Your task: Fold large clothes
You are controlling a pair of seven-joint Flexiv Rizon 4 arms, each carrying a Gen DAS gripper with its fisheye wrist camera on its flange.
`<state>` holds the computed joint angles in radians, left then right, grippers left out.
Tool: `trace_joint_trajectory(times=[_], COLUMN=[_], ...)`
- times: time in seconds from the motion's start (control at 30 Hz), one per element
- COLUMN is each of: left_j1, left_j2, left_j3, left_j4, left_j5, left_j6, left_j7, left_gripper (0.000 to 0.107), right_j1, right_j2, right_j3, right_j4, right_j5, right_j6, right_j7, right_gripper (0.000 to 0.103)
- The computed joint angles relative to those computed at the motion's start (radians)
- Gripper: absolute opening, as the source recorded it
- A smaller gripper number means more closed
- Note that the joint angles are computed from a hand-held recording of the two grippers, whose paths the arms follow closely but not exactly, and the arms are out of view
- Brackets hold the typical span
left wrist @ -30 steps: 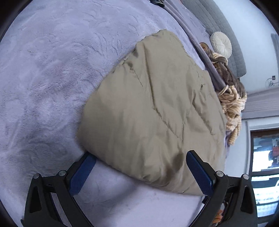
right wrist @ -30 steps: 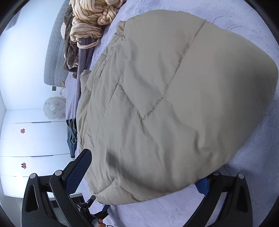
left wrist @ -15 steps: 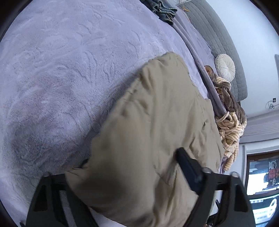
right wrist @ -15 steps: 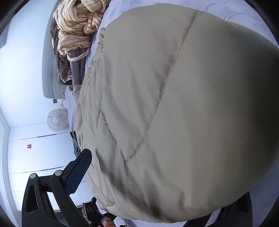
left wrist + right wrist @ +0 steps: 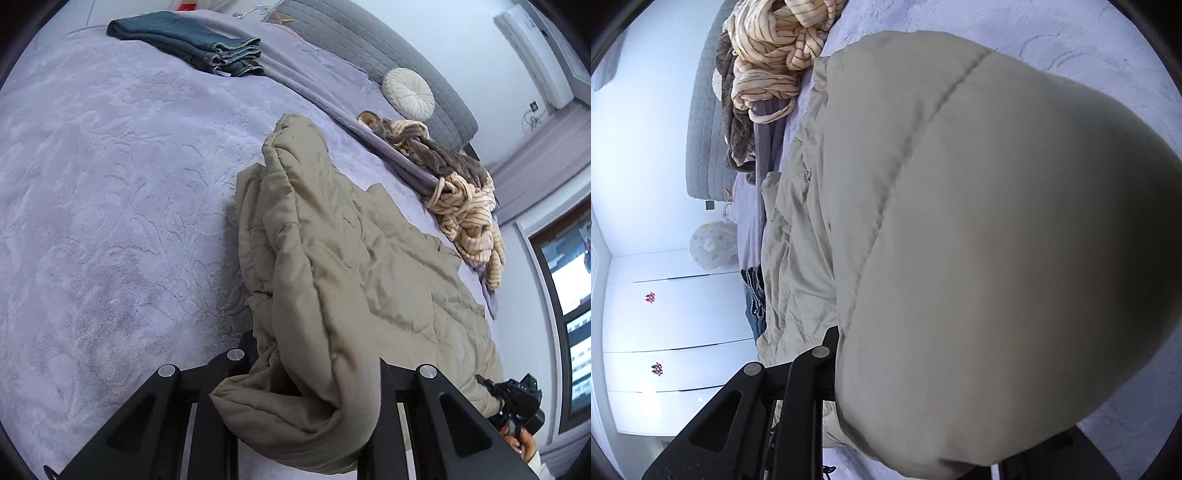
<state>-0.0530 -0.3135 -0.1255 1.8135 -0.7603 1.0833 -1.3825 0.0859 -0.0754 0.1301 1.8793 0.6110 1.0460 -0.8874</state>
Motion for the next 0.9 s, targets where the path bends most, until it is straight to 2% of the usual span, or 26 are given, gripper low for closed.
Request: trace_joint_trajectory(times=[0.17, 0.3, 0.47, 0.6, 0.7, 0.73, 0.77, 0.8, 0.9], left_j1=[0.016, -0.002, -0.036, -0.042, -0.031, -0.025, -0.013, 0.0, 0.017], left_j2=[0.079, 0.164, 0.312, 0.423, 0.48, 0.496, 0.516, 0.535, 0.584], left_j3=[0.014, 0.053, 0.109, 0.15, 0.164, 0.165, 0.163, 0.161, 0.182], left_j4=[0.056, 0.13, 0.27, 0.356, 0.404, 0.417, 0.427, 0.431, 0.456], left_j5=[-0.029, -0.012, 0.032, 0.155, 0.263, 0.307, 0.372, 0.435, 0.493], left_j6=[-0.071, -0.121, -0.178, -0.258, -0.306, -0.309, -0.305, -0.313, -0.33], left_j7=[0.085, 0.095, 0.044, -0.045, -0.151, -0.187, -0.236, -0.282, -0.326], left_gripper=[0.023, 0.023, 0.023, 0.023, 0.038, 0.05, 0.057, 0.057, 0.057], right_j1=[0.019, 0.039, 0.07, 0.1, 0.121, 0.125, 0.125, 0.127, 0.122], right_j2=[0.093, 0.19, 0.33, 0.454, 0.51, 0.522, 0.53, 0.532, 0.55], right_j3=[0.008, 0.002, -0.012, -0.031, -0.053, -0.058, -0.062, -0.065, -0.074], right_j4=[0.083, 0.149, 0.249, 0.326, 0.367, 0.379, 0.389, 0.395, 0.396], right_j5=[-0.04, -0.06, -0.048, -0.029, -0.015, -0.012, -0.014, -0.015, -0.047], right_j6=[-0.023, -0.084, -0.148, -0.215, -0.25, -0.255, -0.256, -0.258, -0.304], right_j7=[0.066, 0.111, 0.152, 0.163, 0.158, 0.155, 0.157, 0.161, 0.173], right_gripper=[0.023, 0.023, 0.023, 0.023, 0.024, 0.027, 0.029, 0.035, 0.047])
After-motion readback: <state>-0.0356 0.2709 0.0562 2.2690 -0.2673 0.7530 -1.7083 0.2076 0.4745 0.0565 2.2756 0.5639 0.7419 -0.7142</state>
